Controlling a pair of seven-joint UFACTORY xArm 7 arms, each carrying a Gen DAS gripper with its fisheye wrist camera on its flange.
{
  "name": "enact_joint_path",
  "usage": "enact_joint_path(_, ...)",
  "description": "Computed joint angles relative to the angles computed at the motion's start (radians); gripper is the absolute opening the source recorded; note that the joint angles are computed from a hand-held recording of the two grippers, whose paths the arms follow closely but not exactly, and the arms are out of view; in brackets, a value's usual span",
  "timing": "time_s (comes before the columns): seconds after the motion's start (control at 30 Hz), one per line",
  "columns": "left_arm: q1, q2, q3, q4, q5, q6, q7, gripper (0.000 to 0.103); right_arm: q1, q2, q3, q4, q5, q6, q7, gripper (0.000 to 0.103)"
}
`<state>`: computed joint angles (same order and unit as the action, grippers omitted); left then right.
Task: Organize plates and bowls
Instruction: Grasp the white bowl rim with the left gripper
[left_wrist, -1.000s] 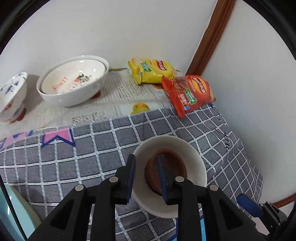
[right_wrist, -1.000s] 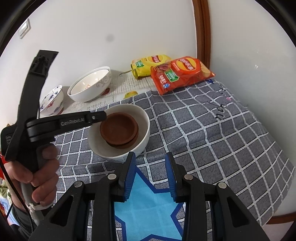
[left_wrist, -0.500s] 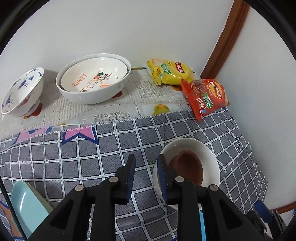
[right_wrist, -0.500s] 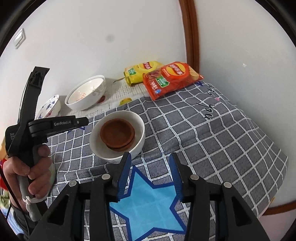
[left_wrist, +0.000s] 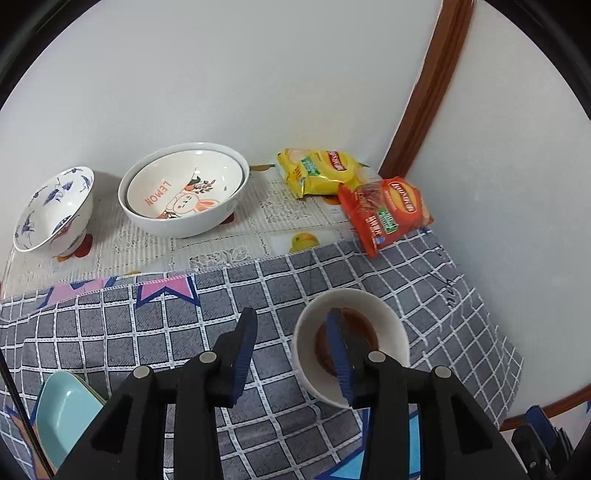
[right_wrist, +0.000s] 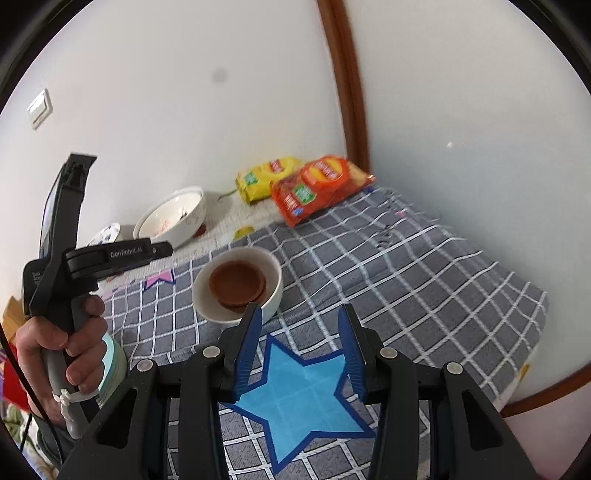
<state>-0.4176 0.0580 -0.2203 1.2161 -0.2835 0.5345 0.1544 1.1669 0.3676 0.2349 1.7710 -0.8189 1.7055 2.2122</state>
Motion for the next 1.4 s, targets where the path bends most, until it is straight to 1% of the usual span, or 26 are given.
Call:
enact_joint_path(0.1,0.0,-0.027,-0.004,-0.018,-0.043,-0.007,0.043,0.037,0.007,-0.001,0.004,0.016,0.006,-0.005,0.01,0.044)
enact_joint_path(0.2,-0.004,-0.048,-0.002,-0.032,-0.069,-0.02,0.075,0.04,0.029,0.023,0.001,0.066,0.001,0.033,-0.005,0.044)
enact_joint_path(0.3,-0.006,-0.049,0.003,-0.032,-0.068,-0.019,0.07,0.04,0.049,0.034,-0.011,0.092,-0.01,0.046,-0.011,0.044)
enact_joint_path(0.43,-0.002,-0.035,0.007,-0.016,-0.082,0.005,0.071,0.04,0.06,0.038,-0.02,0.103,-0.018,0.049,-0.02,0.044)
enact_joint_path(0.63,0.002,-0.026,0.006,-0.011,-0.09,0.019,0.077,0.04,0.062,0.024,-0.02,0.071,-0.033,0.04,-0.013,0.044)
enact_joint_path(0.77,-0.002,-0.023,0.004,-0.016,-0.044,0.006,0.045,0.04,0.036,-0.016,-0.004,0.002,-0.013,-0.005,0.015,0.044)
enact_joint_path(0.87,-0.001,-0.021,0.002,-0.013,-0.06,0.015,0.056,0.04,0.019,-0.043,0.014,-0.041,-0.003,-0.021,0.048,0.044)
enact_joint_path(0.93,-0.006,-0.025,0.002,-0.024,-0.016,-0.003,0.025,0.04,0.012,-0.052,0.025,-0.055,-0.006,-0.019,0.051,0.044)
enact_joint_path(1.03,-0.008,-0.024,0.0,-0.026,-0.007,-0.003,0.03,0.041,0.006,-0.047,0.034,-0.042,-0.006,0.004,0.017,0.044)
enact_joint_path(1.17,-0.012,-0.025,0.0,-0.031,0.034,-0.01,0.002,0.041,-0.001,-0.047,0.034,-0.031,-0.007,0.018,-0.023,0.044)
enact_joint_path(1.3,-0.01,-0.035,0.002,-0.038,0.035,-0.011,0.001,0.041,0.003,-0.046,0.032,-0.024,-0.026,0.027,-0.034,0.044)
enact_joint_path(1.4,-0.007,-0.047,0.005,-0.045,0.017,-0.008,0.013,0.041,0.001,-0.043,0.03,-0.019,-0.031,0.016,-0.039,0.044)
